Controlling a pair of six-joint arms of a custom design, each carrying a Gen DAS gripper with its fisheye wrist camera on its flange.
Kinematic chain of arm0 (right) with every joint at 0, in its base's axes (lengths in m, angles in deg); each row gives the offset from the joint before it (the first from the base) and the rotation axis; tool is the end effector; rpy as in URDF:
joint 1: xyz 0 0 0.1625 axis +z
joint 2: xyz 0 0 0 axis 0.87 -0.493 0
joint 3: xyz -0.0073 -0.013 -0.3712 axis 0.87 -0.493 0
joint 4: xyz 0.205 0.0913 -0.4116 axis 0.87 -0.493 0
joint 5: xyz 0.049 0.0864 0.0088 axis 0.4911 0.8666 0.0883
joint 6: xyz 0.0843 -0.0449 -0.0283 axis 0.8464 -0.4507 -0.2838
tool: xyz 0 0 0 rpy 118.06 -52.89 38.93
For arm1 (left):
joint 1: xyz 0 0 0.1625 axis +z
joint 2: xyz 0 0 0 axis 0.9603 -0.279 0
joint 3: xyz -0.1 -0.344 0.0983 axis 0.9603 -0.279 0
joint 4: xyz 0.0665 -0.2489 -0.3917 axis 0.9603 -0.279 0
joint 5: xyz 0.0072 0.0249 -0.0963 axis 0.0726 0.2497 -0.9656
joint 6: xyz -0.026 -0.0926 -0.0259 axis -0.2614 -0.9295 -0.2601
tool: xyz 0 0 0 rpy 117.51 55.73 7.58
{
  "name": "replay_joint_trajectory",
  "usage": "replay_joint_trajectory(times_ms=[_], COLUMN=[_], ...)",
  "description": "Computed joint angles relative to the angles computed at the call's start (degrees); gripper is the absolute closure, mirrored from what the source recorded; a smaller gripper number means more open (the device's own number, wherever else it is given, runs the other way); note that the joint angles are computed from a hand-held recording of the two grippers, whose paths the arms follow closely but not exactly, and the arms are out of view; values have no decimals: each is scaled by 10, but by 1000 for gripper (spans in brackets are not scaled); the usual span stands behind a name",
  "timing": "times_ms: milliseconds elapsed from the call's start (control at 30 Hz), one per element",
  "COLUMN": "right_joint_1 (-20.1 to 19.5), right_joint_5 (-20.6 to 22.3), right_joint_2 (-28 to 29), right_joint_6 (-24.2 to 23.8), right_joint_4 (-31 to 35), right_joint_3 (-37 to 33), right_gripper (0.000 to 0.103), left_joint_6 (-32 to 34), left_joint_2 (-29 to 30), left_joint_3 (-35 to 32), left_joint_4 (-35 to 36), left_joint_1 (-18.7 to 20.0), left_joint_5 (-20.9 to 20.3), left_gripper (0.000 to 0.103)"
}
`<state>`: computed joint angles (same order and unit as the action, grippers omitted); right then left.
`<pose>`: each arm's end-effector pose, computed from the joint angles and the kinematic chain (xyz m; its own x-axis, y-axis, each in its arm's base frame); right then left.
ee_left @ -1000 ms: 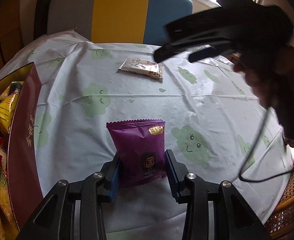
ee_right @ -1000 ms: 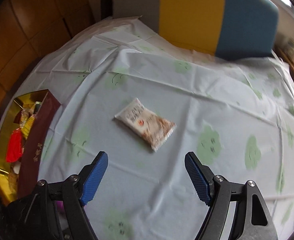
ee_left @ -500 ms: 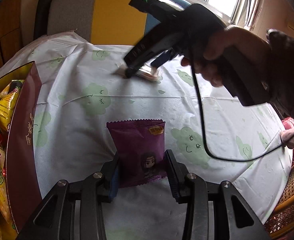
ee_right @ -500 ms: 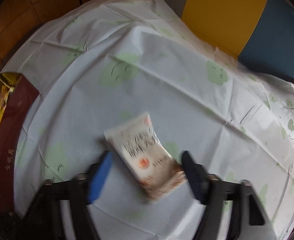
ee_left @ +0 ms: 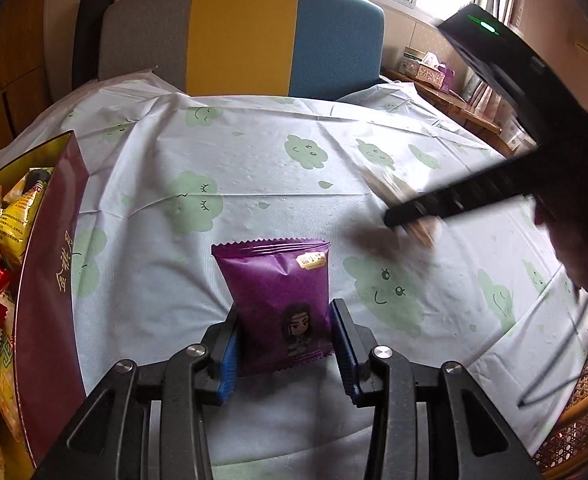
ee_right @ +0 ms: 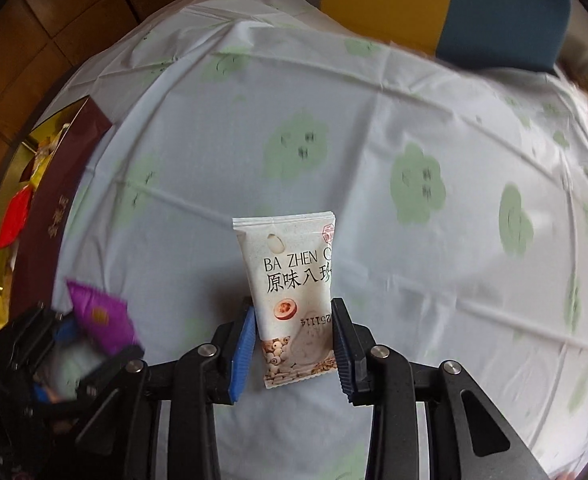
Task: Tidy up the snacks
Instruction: 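Lift the purple pack with left while right grasps the white BA ZHEN pouch, then carry the purple pack into the gold tray and open the left gripper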
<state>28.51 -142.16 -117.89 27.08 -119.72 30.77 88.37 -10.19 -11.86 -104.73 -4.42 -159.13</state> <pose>0.0603 -0.8470 0.1101 -0.7950 0.0336 0.6057 -0.1510 0.9561 -0.2511 -0.1295 -0.8208 -0.0075 -0.6434 0.6091 -0.4636 0.7378 0.6549 -0.1635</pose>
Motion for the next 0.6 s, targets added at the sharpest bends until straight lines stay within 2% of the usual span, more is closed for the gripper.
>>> replay_joint_trajectory(times_ms=[100,300,600], right_joint_1=[-6,-10,-1], right_joint_5=[9,19,-14], right_joint_2=[-17,-31,-13], right_joint_6=[4,-3,-29], right_joint_4=[-25,-57,-76], right_joint_3=[36,63,55], right_gripper=[66,64,63], left_joint_6=[4,6,11], left_joint_2=[-1,3,4], left_joint_3=[5,1,6], left_joint_4=[-7,-9,-22], left_joint_1=[-2,-4,-7], left_joint_5=[6,15,26], left_gripper=[62,62,61])
